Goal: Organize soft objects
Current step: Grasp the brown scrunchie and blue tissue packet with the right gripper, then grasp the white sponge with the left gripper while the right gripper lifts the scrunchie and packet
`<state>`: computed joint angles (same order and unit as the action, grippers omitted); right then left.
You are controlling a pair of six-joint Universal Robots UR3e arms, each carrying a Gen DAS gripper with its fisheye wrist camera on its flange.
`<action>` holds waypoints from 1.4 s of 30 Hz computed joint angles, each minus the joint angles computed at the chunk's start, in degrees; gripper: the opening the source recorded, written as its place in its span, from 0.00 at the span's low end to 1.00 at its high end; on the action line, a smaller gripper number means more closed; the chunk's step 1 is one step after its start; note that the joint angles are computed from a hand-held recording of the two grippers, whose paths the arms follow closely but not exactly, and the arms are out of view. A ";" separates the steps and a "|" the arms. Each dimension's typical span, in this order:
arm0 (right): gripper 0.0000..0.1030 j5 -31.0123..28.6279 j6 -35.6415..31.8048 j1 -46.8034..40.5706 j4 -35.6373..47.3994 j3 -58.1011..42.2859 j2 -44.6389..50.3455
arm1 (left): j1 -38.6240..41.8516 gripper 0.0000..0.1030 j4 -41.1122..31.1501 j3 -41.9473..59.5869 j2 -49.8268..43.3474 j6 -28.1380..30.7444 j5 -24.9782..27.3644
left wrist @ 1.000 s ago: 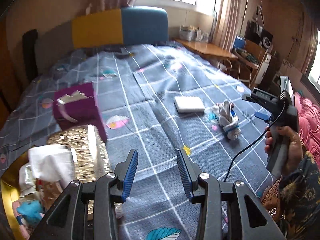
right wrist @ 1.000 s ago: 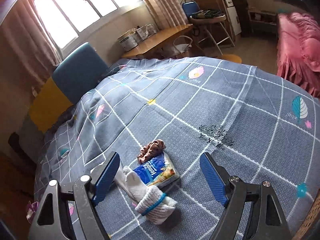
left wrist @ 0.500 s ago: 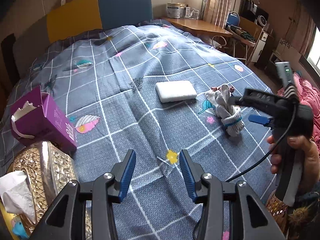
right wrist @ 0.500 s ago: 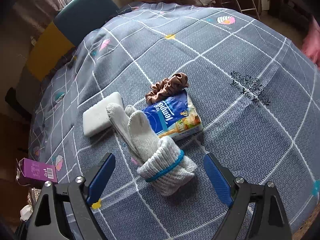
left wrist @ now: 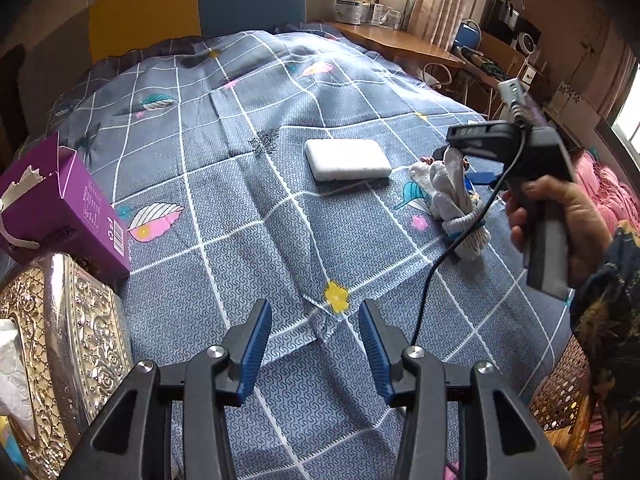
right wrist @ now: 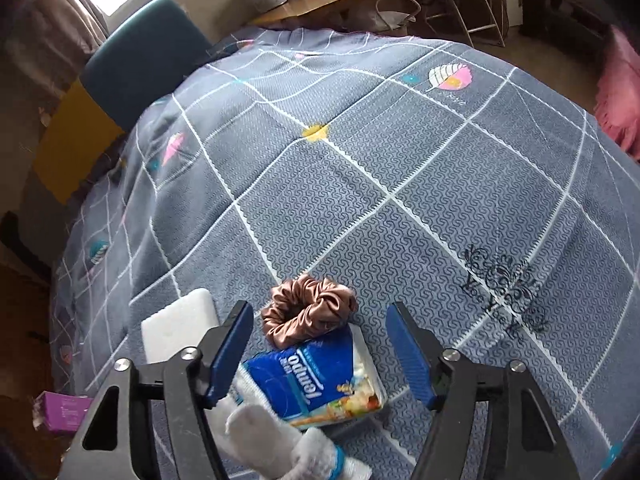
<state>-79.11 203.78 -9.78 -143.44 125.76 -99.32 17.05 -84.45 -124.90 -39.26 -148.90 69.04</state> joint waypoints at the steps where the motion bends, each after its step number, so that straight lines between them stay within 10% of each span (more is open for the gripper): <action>1: 0.53 -0.54 -0.17 0.84 -0.11 -1.03 2.24 | 0.40 0.44 -0.16 0.11 -0.24 0.02 -0.40; 3: 0.20 -2.74 -1.15 2.50 -0.74 -1.86 4.34 | 1.09 0.44 -0.33 0.31 -0.95 -0.11 -0.95; 5: 0.11 -2.83 -1.83 2.47 -1.85 -0.59 2.32 | 1.27 0.44 -0.26 0.55 -1.85 -0.69 -1.42; 16: 0.10 6.60 -4.90 -0.54 -1.15 9.13 -19.07 | -17.19 0.44 24.61 5.28 -24.24 -9.44 7.88; 21: 0.10 8.95 -5.27 -2.25 -1.41 10.04 -21.37 | -26.94 0.74 35.80 14.29 -41.62 -6.34 15.86; 42: 0.10 14.51 -10.98 -4.83 6.46 8.74 -19.85 | -35.77 0.83 29.42 44.35 -76.11 19.16 21.90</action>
<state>-64.60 192.79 -14.62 -136.98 134.49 -119.17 -18.72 -55.03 -80.56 -115.37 -129.74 90.94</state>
